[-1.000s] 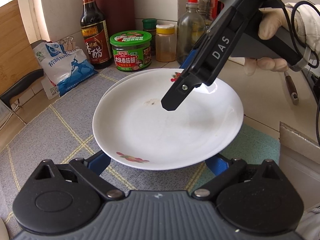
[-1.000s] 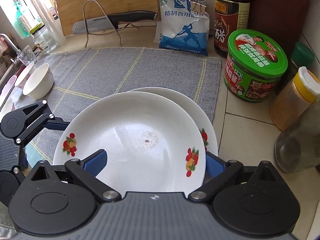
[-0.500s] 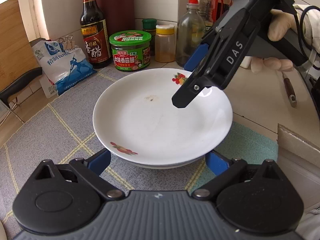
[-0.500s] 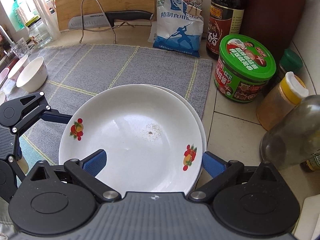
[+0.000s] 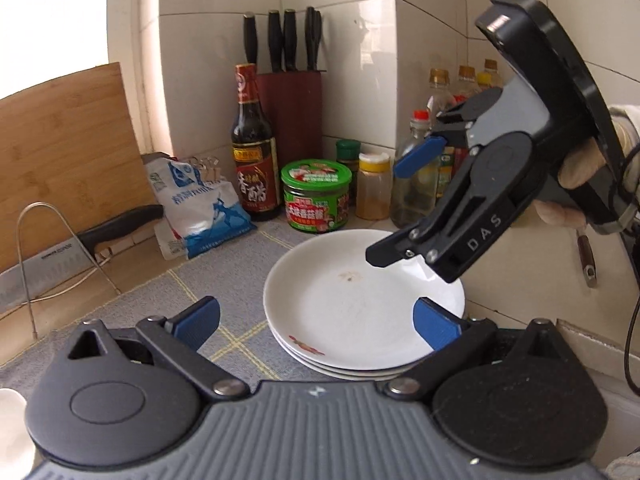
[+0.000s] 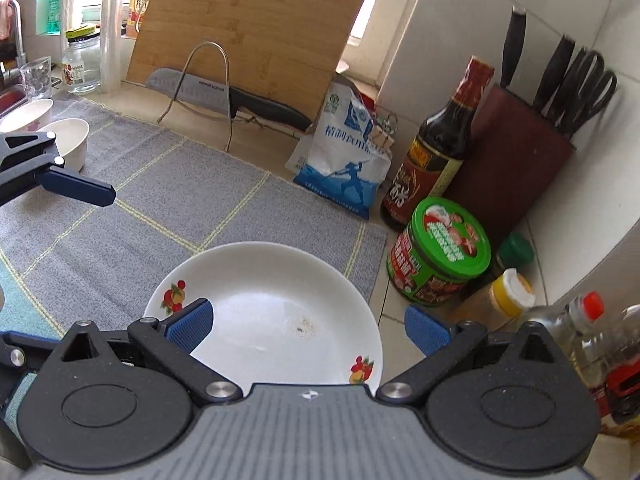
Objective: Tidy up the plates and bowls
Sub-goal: 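Withdraw the right gripper from the three stacked plates, then reach the left gripper to a plain white bowl and grasp its rim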
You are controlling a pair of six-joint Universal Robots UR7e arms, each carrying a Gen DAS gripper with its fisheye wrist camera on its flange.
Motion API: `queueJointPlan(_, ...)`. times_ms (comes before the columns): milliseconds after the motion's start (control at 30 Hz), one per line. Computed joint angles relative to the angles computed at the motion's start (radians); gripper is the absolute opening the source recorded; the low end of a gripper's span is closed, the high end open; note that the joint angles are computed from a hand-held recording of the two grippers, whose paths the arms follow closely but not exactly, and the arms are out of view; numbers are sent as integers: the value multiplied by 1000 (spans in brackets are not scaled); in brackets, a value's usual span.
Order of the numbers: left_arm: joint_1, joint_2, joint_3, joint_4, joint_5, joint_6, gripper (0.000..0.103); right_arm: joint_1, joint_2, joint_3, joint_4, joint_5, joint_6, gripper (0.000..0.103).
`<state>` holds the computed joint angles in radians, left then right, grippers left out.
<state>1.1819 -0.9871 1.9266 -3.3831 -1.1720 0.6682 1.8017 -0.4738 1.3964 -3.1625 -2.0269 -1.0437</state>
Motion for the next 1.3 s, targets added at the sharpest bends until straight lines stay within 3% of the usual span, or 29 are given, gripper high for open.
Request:
queueJointPlan(167,-8,-38,33,-82,67,-35,102,12,-6,28,-26,55,45,103)
queueJointPlan(300,-18,-80,65,-96,167,-75,102,22,-1,58,-56,82,77,103)
queueJointPlan(500,-10,-162,129,-104,259,-77,102,56,29,102,-122,114,122,103)
queueJointPlan(700,26,-270,195,-65,248,-81,102,100,67,136,-152,127,194,103)
queueJointPlan(1033,88,-404,252,52,194,-64,102,173,145,162,-156,76,297,103)
queueJointPlan(1300,113,-485,276,126,217,-48,102,211,199,160,-154,91,338,103)
